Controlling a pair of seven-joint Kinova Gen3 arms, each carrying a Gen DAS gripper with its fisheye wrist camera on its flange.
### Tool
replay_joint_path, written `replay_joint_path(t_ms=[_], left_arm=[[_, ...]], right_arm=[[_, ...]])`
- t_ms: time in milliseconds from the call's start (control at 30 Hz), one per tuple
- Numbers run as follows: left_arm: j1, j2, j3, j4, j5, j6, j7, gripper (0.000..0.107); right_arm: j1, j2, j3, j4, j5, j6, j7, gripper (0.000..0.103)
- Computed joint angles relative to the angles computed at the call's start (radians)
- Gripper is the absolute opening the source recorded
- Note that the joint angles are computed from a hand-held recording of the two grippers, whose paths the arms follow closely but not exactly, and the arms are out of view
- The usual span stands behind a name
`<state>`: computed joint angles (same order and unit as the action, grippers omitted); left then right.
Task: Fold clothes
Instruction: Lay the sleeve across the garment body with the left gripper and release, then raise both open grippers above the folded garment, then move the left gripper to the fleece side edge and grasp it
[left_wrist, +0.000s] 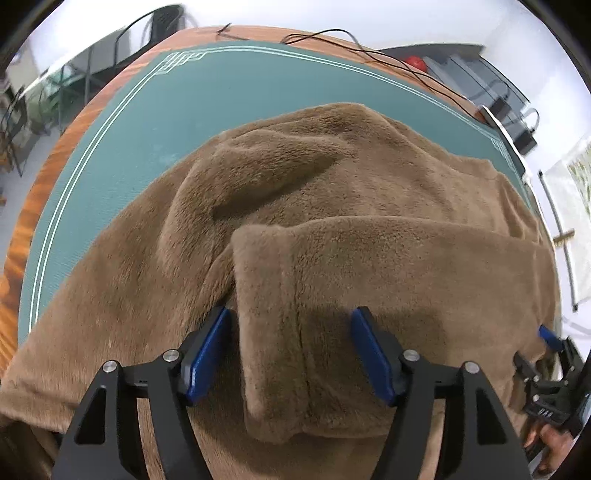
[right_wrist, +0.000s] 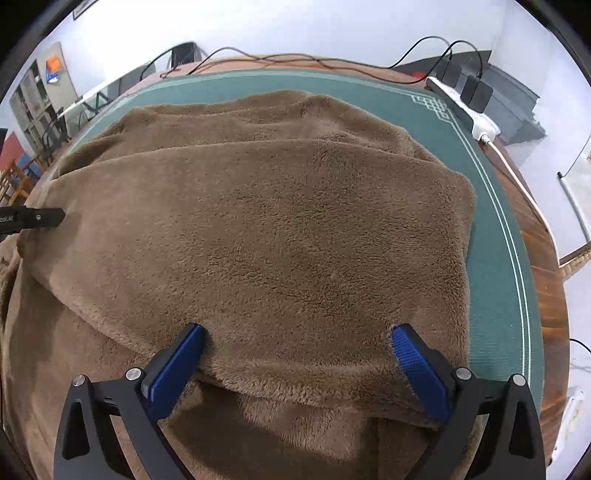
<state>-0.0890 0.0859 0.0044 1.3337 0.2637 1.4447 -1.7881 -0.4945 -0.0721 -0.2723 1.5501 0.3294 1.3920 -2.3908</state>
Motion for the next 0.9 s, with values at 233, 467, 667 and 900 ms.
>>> replay_joint_path(t_ms=[233,467,667,900], left_arm=[[-0.093,-0.112,-0.082,0.077,0.152,0.095,-0.055,0.072],[-0.210,-0.217,-0.224,0.171,0.274,0.223,-0.086,0.072],[-0.327,-0.308,-0.382,0.260,0.282,0.279,-0.124,0.072],[-0.441,-0.335,-0.560,0.281,0.279,0.395,-0.214,0.073]], right_arm=[[-0.041,-0.091,-0.080,-0.066,-0.055,0.074,-0.048,0.102],[-0.106,-0.133,-0.215,0.011,-0.132,0.077,-0.156,0.102],[-0.168,-0.119,-0.319,0.063,-0.118,0.071,-0.254,0.102],[-0.262,-0.165,-0.407,0.169,0.046,0.028,-0.400,0.103]])
